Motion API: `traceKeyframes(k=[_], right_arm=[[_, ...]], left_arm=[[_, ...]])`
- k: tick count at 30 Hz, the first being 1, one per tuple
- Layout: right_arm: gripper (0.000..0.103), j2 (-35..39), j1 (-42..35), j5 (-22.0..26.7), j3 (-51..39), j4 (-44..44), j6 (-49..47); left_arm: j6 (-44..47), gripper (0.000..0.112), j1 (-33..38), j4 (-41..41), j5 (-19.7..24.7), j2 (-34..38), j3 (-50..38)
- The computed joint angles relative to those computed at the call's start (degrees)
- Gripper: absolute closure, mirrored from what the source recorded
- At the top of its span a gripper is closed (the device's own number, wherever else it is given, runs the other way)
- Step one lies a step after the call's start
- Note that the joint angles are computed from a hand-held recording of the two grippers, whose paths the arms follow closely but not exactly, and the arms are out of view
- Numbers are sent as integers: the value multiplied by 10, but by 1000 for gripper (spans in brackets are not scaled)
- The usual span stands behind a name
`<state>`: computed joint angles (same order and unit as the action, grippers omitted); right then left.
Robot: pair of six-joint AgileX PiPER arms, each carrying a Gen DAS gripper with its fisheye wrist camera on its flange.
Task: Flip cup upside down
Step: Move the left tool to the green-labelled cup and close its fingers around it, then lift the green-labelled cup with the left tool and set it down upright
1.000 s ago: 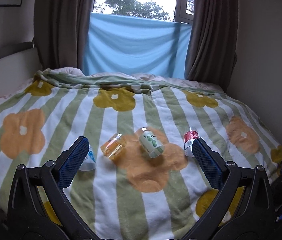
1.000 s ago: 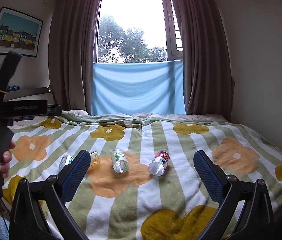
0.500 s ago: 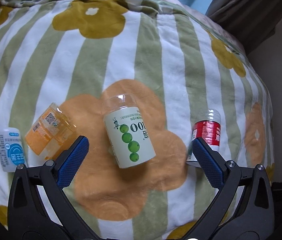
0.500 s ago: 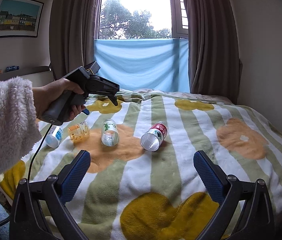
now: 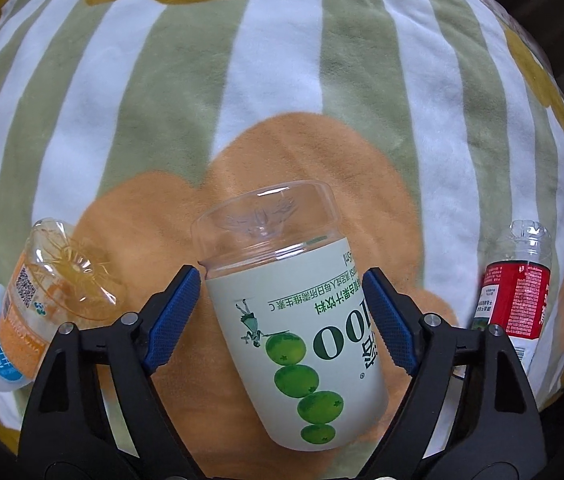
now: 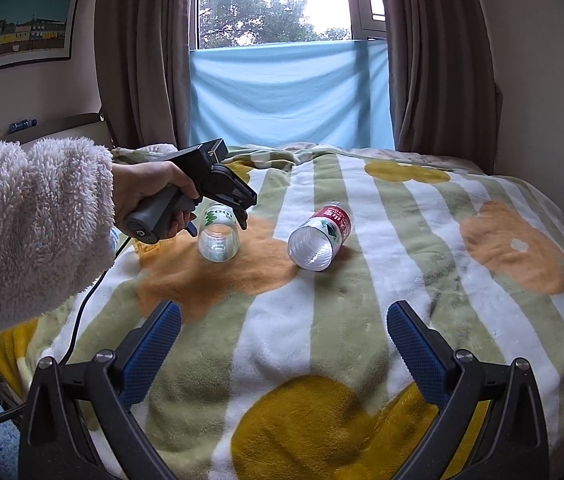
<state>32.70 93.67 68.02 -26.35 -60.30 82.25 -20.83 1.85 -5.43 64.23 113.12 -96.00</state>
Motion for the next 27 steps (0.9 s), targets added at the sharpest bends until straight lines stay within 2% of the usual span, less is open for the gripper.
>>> traceKeyframes(k=[3, 8, 13, 20, 23, 24, 27], right_arm=[[0, 6, -20, -29, 2, 9, -7], [0, 18, -46, -60, -1, 29, -26], [0, 28, -78, -83, -17, 63, -59], [0, 44, -119, -110, -43, 118, -121], [0, 52, -108, -102, -54, 139, -127], [0, 55, -98, -95, -57, 143, -124], [0, 56, -76, -81, -60, 155, -118]], left_arm=[[14, 47, 1, -13, -1, 6, 1], [37, 48, -7, -7, -1, 1, 1], [63, 49, -1, -33, -17, -48, 54], [109, 49, 1, -57, -36, -172, 178], [133, 49, -1, -67, -35, -239, 240], [118, 49, -23, -57, -42, -255, 258], [119, 49, -49, -40, -27, -317, 316]])
